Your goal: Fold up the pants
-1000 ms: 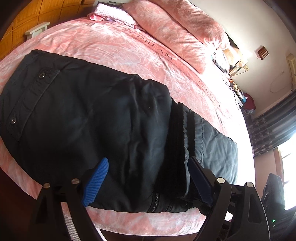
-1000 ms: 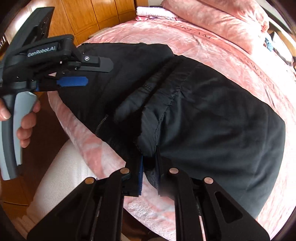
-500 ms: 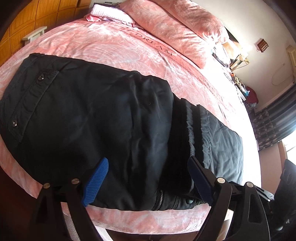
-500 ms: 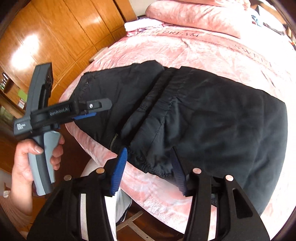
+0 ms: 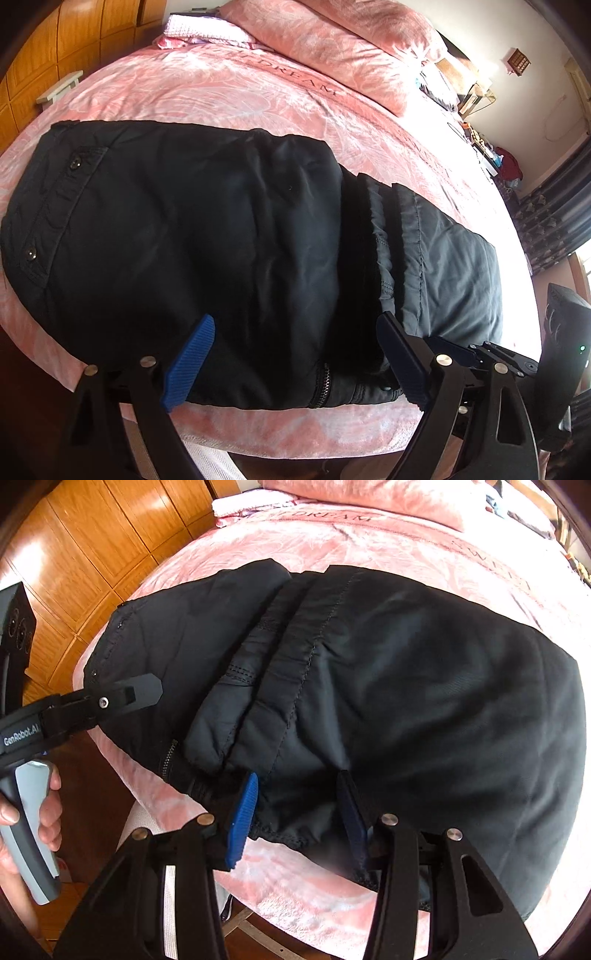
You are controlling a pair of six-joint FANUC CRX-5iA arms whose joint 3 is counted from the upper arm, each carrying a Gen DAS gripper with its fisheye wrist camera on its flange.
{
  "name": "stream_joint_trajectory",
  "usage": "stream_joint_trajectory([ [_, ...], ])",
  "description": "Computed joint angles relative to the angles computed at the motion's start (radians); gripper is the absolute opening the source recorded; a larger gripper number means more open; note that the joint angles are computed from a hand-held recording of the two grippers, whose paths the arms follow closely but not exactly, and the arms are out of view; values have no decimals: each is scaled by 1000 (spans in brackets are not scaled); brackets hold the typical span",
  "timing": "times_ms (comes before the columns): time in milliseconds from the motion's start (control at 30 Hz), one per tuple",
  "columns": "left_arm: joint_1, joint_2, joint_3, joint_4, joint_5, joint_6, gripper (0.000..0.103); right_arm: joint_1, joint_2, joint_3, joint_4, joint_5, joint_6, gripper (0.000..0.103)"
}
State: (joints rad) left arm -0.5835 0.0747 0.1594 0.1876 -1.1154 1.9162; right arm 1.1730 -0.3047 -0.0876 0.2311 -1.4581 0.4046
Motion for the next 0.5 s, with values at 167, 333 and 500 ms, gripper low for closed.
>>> stream_joint_trajectory([
  [167, 15, -26, -27, -17, 2, 20, 90, 0, -40, -10, 20, 73, -35, 42],
  [333, 23, -39, -49, -18, 6, 22, 90, -47, 40, 24, -44, 33, 36, 43],
  [500, 69, -102, -101, -33, 25, 69, 90, -52, -1, 34, -36, 59, 8, 43],
])
